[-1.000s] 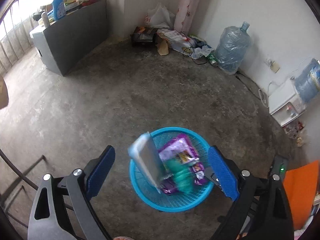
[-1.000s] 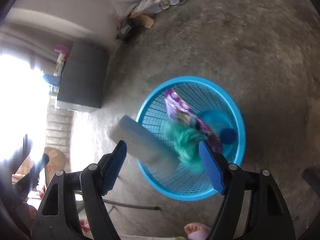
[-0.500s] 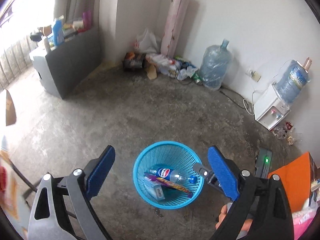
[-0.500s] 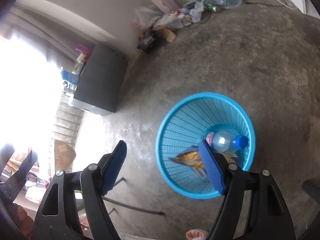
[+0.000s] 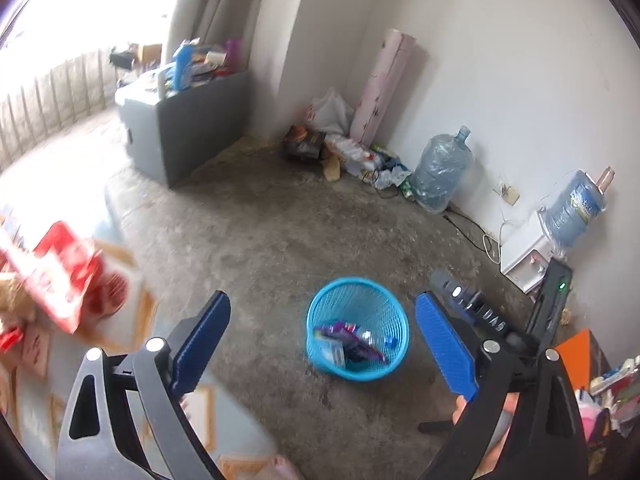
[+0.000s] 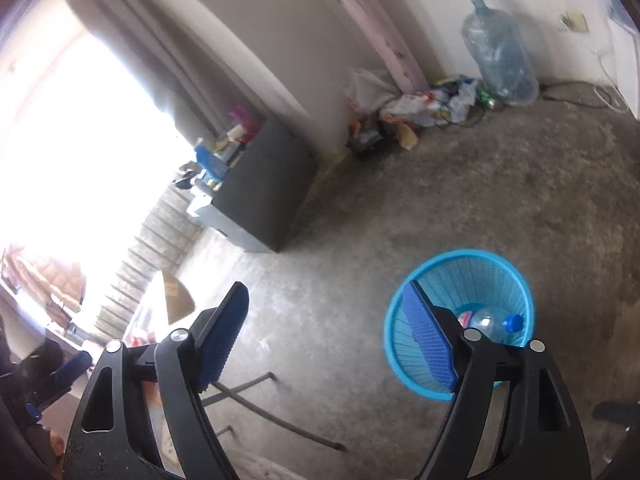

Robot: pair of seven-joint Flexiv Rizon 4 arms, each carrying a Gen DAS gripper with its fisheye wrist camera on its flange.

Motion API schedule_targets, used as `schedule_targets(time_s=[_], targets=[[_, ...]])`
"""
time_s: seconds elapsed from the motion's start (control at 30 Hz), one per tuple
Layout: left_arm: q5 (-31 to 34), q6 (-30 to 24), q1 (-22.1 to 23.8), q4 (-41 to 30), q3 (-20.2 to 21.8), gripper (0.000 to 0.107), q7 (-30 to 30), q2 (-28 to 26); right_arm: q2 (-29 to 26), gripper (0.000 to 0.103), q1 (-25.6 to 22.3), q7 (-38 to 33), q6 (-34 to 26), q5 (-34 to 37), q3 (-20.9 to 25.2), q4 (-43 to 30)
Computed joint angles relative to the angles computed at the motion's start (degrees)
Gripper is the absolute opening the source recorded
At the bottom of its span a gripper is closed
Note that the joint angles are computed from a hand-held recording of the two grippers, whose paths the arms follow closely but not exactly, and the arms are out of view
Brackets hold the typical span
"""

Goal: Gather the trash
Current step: 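Return both tools to the table toward the red-and-white snack bag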

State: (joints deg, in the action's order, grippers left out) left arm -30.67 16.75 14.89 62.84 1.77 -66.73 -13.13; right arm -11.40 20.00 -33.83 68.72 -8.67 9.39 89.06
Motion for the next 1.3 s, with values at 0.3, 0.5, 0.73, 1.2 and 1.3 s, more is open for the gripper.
schedule_targets(time_s=[0.3,0.5,0.73,1.2,1.3], targets=[[2.88,4.18,2.02,5.68,4.16,0.097,2.27,8.03,0.7,0.088,2.35,-6.96,0.47,0.6,2.23,-3.56],[9.02,7.13,2.31,10.76,7.3,0.097,3.07,12.88,-0.14,0.095,6.42,-7.2,-0.98,-5.11,1.94,-6.64],[12.56,8.15,5.45,14.37,10.72,0.097,0.08,15.47,-1.86,0.095,9.57,-14.19,-7.69,-6.31,3.42,-10.41],[4.81,14.93,13.19,20.59,15.24,0.097,-4.14,15.5,-4.58,0.095,13.1,-17.84,-14.02,-4.37,4.14,-17.47],[1.18,16.69,14.05,21.34,15.19,0.097,-0.85,14.69,-5.42,0.095,14.47,-19.61,-13.48,-4.2,4.36,-19.07]])
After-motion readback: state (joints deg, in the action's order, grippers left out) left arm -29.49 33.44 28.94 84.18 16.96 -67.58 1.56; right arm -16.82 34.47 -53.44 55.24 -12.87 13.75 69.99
